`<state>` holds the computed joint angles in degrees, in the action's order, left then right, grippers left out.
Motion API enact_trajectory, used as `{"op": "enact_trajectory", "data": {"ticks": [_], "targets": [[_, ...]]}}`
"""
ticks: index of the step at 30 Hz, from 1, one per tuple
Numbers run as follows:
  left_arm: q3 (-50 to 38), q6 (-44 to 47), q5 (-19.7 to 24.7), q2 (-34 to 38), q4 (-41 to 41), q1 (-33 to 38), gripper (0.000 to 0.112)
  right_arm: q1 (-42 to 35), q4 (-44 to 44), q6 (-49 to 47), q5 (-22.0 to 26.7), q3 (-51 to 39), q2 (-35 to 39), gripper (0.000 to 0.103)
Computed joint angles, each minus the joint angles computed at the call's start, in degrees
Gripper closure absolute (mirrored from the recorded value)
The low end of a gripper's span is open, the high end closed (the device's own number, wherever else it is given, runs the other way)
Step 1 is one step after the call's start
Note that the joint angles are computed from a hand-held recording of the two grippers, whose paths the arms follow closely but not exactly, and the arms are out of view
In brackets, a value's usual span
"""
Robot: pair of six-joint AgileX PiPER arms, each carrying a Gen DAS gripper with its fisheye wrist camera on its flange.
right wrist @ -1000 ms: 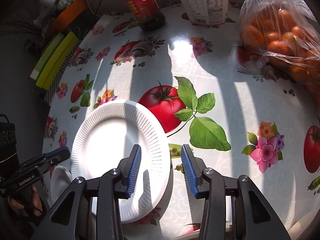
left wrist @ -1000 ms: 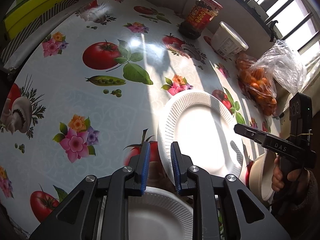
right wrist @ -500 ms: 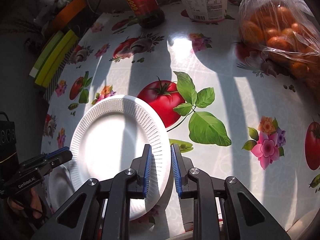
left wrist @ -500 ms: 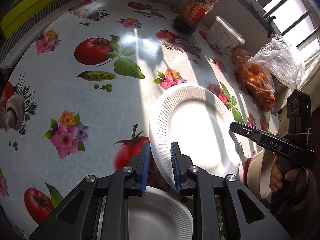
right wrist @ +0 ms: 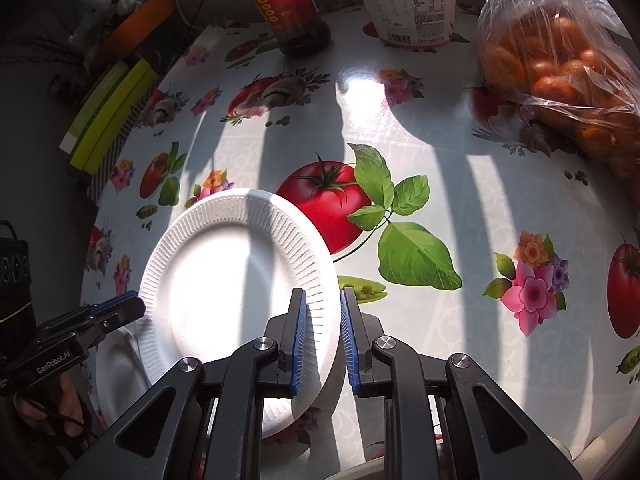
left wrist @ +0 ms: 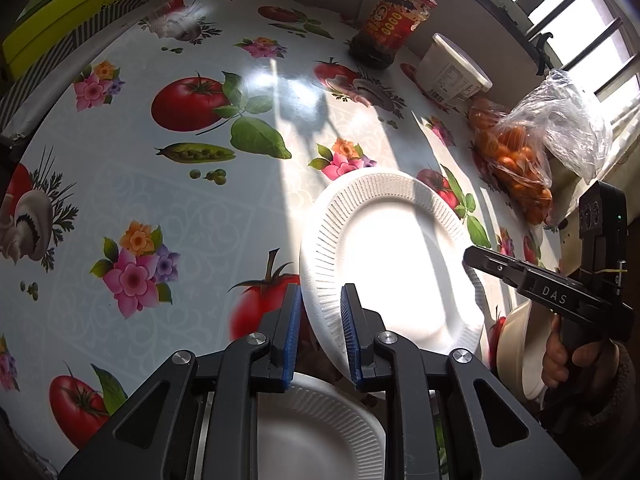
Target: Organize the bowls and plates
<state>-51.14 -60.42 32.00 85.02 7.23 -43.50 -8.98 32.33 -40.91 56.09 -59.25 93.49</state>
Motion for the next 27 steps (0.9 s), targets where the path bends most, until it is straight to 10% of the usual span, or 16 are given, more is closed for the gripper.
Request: {"op": "enact_trajectory", "data": {"ticks": [27], "targets": [[3.5, -11.2, 5.3, -10.1, 10.1, -5.4, 0.091, 1.0, 1.7, 1.6, 3.1, 3.9, -11.7, 0.086]]}}
